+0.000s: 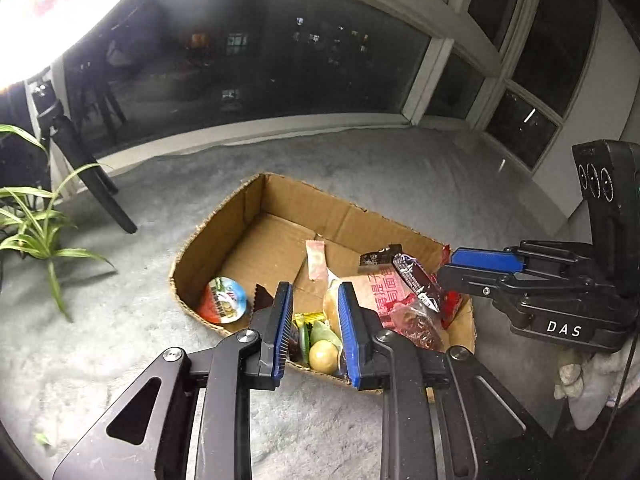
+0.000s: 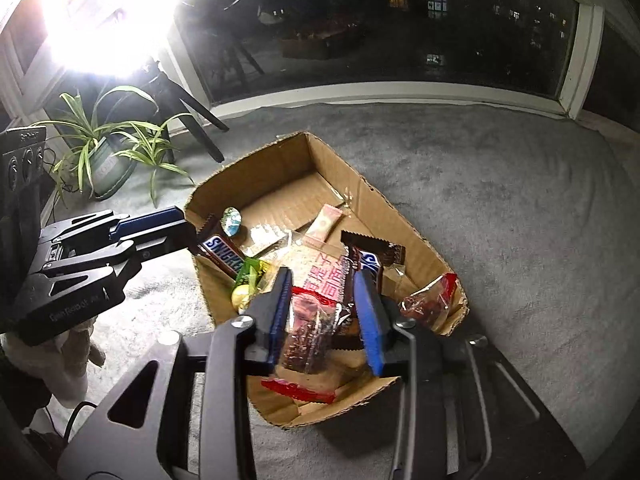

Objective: Organize snacks
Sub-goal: 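Carry the Snickers and green candy to the box and open both tools, then move both open tools back over the remaining green snacks on the carpet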

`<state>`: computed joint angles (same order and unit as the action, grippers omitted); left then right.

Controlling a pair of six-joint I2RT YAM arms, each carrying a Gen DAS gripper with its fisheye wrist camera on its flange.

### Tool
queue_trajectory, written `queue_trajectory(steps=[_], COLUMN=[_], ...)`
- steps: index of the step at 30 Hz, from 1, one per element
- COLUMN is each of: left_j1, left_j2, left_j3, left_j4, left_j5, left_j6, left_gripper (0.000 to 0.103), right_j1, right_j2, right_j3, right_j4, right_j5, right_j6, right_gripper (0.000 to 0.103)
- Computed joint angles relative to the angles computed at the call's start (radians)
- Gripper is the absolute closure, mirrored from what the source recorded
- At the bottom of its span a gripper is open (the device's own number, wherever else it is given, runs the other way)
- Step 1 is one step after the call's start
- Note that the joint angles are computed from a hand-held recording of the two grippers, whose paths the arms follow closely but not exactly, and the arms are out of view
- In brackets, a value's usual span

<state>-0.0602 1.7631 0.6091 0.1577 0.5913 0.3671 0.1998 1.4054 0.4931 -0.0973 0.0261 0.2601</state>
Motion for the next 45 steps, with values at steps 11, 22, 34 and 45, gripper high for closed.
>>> queue_trajectory(steps=[11,22,34,45], left_j1=[0.190,0.658,1.119,1.242], left_j2=[-0.153,-0.123,0.153,0.313], left_j3=[-0.034,0.066,0.195,0.170], left_j4=[-0.109,-0.371,-0.592,-0.544], left_j5=[0.085,0.206,0.094,-0.047], left_j6=[0.109,0.430,0.853,1.058], left_gripper=[0.081,0.081,0.082,0.074], right_j1=[0.146,0.365,0.598,0.683], right_j2=[-0.043,0.122,0.436,0.632], right_j3=[0.030,0.161,0.446,0.659], right_j4=[0.014,0.057,0.020,-0.053], right_j5=[0.026,0.053,0.012,-0.030], right_j6=[0.039,0.048,0.007,-0.017], right_gripper=[0.035,0.035,0.035,0.035])
